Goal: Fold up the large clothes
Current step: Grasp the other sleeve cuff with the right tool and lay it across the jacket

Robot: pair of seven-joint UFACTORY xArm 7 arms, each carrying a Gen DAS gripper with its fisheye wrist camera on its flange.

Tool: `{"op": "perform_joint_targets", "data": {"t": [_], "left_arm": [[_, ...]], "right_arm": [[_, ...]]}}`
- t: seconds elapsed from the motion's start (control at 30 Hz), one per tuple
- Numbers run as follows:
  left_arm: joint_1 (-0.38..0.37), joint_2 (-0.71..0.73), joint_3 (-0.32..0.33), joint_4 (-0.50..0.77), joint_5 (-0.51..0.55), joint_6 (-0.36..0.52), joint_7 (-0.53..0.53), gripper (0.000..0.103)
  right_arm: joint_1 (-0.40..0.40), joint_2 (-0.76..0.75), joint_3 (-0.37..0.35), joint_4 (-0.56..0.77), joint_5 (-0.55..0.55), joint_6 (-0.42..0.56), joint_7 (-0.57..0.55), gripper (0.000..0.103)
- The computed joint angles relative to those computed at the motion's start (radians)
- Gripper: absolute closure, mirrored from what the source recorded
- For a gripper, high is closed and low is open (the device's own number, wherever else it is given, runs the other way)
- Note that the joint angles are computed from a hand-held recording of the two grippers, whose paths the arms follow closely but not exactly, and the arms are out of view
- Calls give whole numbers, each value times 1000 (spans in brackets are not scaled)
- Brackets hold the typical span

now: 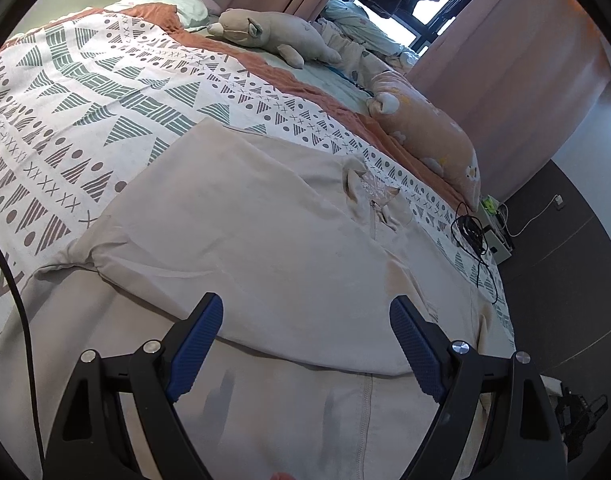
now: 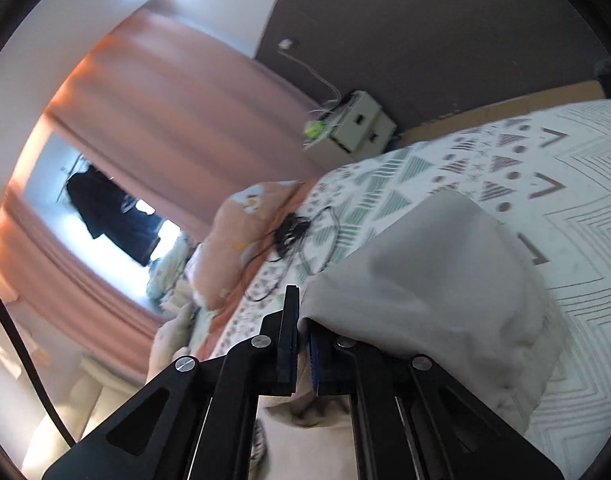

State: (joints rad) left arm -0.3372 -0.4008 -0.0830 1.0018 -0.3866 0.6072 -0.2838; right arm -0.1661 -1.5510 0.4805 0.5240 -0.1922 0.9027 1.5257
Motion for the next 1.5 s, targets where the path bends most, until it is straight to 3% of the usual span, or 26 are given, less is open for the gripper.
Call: {"op": "perform_joint_targets", "data": {"t": [0.3, 0.53, 0.6, 0.63, 0.8, 0.93, 1.0, 1.07, 1.1, 1.13, 1.17, 1.27, 1.5], "left_arm": [[-9, 4, 32, 1, -59, 13, 47, 16], [3, -3, 53, -2, -105, 13, 70, 16], [11, -5, 51, 1, -103, 9, 68, 16], [13, -7, 51, 0, -102, 7, 69, 16], [24, -10, 47, 5, -89, -1, 63, 16], [31, -12, 38, 5, -75, -9, 45, 16], [37, -10, 27, 7, -47, -6, 36, 16], [42, -7, 19, 7, -26, -5, 23, 16], [42, -6, 17, 5, -19, -5, 19, 16], [42, -5, 13, 5, -10, -4, 14, 16], [43, -4, 8, 5, 0, -4, 9, 16], [41, -4, -12, 7, 38, -7, -7, 16], [3, -6, -56, 19, 103, -36, -10, 16]], "right_arm": [[-29, 270, 93, 145, 6, -228, -4, 102], [-53, 573, 137, 267, -39, -385, -59, 102], [-22, 654, 93, 265, -58, -435, -113, 102], [-7, 702, 97, 280, -73, -442, -113, 102], [131, 887, -32, 297, -58, -446, -273, 102], [281, 1010, -197, 344, 43, -422, -413, 101], [316, 1087, -264, 398, 95, -418, -483, 101], [318, 1085, -270, 410, 104, -383, -514, 89], [329, 1042, -250, 380, 104, -357, -491, 57], [347, 1034, -270, 377, 129, -363, -510, 12], [353, 1002, -271, 339, 146, -387, -501, 2], [353, 956, -297, 290, 187, -393, -507, 1], [302, 676, -247, 115, 221, -301, -366, 1]]}}
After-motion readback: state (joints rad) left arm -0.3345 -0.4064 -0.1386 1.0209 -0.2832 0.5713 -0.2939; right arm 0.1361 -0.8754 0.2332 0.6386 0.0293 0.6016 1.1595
